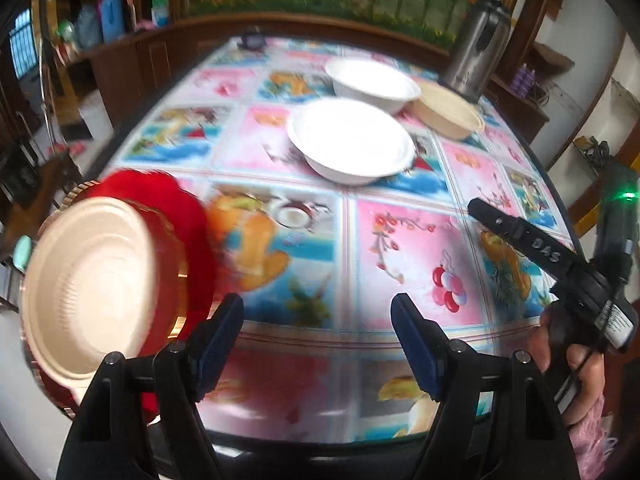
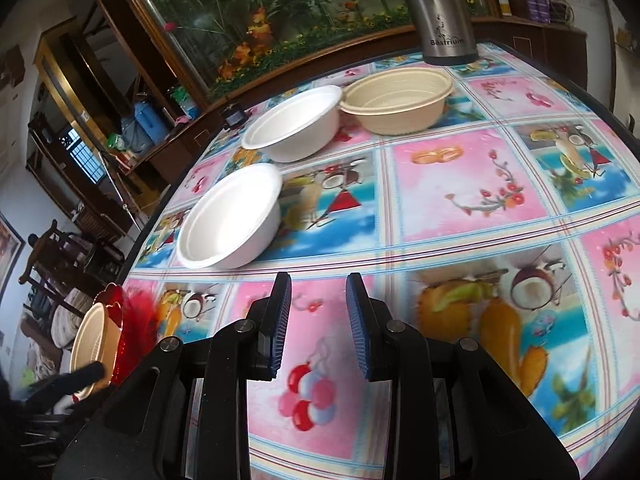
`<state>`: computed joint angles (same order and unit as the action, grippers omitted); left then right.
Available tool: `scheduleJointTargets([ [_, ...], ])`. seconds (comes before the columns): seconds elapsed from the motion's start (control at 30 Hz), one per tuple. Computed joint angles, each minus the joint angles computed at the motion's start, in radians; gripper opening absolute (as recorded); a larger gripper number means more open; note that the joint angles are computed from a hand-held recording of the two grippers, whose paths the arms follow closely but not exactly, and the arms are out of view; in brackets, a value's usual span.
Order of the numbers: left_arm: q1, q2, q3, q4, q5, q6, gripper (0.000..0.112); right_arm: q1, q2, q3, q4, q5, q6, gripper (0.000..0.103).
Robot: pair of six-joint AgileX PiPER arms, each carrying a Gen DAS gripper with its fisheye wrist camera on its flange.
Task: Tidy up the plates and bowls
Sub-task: 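Move the right gripper to the rim of the white plate, then close the right gripper on the white plate rim and lift it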
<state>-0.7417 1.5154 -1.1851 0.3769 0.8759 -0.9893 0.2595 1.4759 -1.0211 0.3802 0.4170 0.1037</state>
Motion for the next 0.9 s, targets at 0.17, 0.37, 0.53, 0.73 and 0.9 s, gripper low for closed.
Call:
scheduleJointTargets([
  [0.17, 0.051, 0.098, -0.095, -0.079, -0.006, 0.042, 0.076, -0.055, 0.024, -0.045, 0.096, 0.048, -0.125, 0.028],
  [0.37, 0.142, 0.137, -0.144, -0.155, -0.056, 0.047, 0.076, -0.106, 0.132, -0.218, 0.235, 0.198, -0.258, 0.034],
  [0.53, 0.233, 0.147, -0.182, -0.194, -0.071, 0.011, 0.077, -0.106, 0.25, -0.395, 0.267, 0.281, -0.26, 0.035],
  [0.73, 0.318, 0.225, -0.267, -0.222, -0.042, -0.045, 0.078, -0.088, 0.455, -0.653, 0.24, 0.397, -0.171, 0.035],
  [0.9, 0.349, 0.271, -0.287, -0.244, -0.054, -0.063, 0.078, -0.098, 0.526, -0.675, 0.337, 0.397, -0.205, 0.035],
])
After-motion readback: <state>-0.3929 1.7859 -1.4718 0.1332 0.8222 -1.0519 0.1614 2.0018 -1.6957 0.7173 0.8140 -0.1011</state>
